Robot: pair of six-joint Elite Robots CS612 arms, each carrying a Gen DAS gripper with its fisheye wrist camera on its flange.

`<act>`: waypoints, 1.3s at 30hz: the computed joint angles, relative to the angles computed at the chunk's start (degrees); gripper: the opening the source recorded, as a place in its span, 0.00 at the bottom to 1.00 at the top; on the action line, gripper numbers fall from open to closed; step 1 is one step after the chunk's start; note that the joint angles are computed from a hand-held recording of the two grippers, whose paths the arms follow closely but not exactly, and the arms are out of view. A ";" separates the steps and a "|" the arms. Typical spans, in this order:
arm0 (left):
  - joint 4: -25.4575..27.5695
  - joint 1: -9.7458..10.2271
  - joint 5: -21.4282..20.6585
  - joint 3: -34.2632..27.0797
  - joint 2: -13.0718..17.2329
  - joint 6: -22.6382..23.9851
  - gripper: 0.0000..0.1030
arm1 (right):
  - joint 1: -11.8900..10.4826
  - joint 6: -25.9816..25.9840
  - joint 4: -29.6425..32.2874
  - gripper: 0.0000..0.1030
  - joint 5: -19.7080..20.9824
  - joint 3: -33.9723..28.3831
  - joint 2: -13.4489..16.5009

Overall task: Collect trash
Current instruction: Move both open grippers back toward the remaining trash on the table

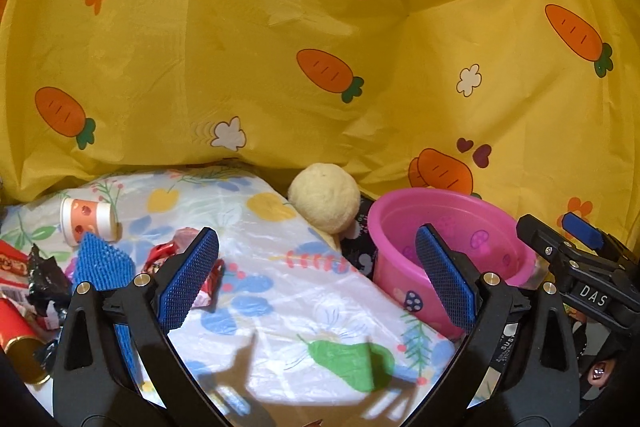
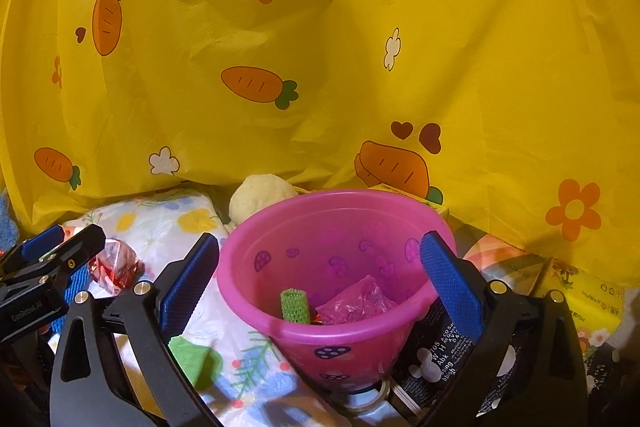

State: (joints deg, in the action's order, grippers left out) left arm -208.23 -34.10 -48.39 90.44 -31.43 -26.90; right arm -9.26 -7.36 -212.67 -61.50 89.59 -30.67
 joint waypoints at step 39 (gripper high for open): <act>12.61 -4.62 23.39 24.11 -9.03 -27.66 0.94 | 3.15 -6.05 -4.59 0.94 8.71 12.09 -3.15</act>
State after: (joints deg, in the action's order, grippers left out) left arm -195.62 -38.72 -25.00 114.55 -40.46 -54.57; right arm -6.11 -13.41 -217.26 -52.78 101.69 -33.82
